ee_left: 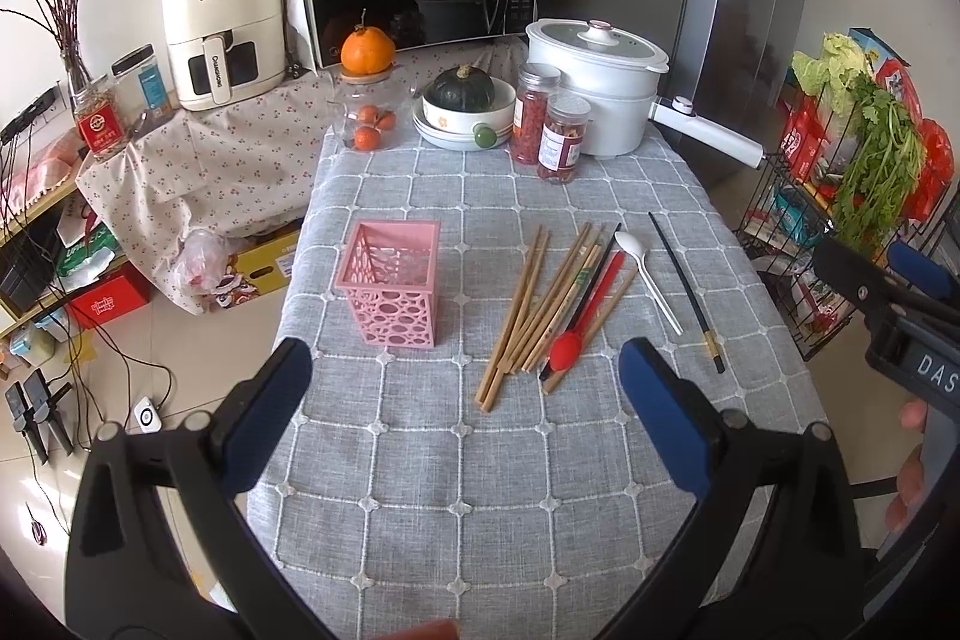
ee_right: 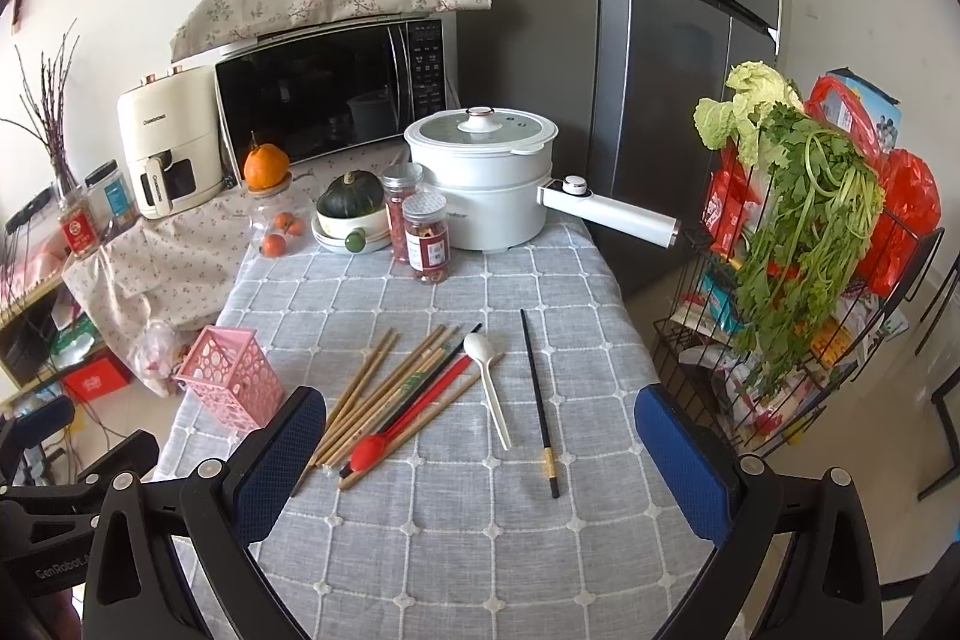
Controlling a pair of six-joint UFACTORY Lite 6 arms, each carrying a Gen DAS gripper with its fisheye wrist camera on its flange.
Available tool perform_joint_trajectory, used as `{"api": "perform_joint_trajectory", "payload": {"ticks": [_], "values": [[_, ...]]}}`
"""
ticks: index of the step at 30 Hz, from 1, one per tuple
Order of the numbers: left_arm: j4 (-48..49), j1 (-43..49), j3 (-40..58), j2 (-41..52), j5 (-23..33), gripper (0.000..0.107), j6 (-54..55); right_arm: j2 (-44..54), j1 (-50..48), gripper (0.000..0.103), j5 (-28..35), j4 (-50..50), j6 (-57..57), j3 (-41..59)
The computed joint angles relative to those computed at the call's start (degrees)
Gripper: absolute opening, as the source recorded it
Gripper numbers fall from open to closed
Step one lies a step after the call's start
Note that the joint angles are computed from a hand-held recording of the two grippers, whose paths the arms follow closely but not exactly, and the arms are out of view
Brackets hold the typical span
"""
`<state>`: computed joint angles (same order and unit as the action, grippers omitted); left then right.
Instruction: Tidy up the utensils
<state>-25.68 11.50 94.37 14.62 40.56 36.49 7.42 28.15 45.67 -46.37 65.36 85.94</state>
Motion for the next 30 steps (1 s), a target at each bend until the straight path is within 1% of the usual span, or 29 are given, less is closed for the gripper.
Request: {"api": "perform_joint_trajectory", "payload": {"ticks": [5,6,30], "values": [[0.63,-0.6,-0.31,0.03,-0.83,0.102,-0.92,-0.09,-0.13,0.103,-0.32,0.44,-0.2,-0.21],[0.02,0.22,0.51,0.33,-0.02,0.102,-0.14,0.03,-0.06,0.103,-0.32,0.48,-0.12,-0.17],[-3.82,2.51,-0.04,-0.76,0.22,0.102,3.51,2.06,-1.35,0.103,-0.25,2.94,-1.95,1.57]]}}
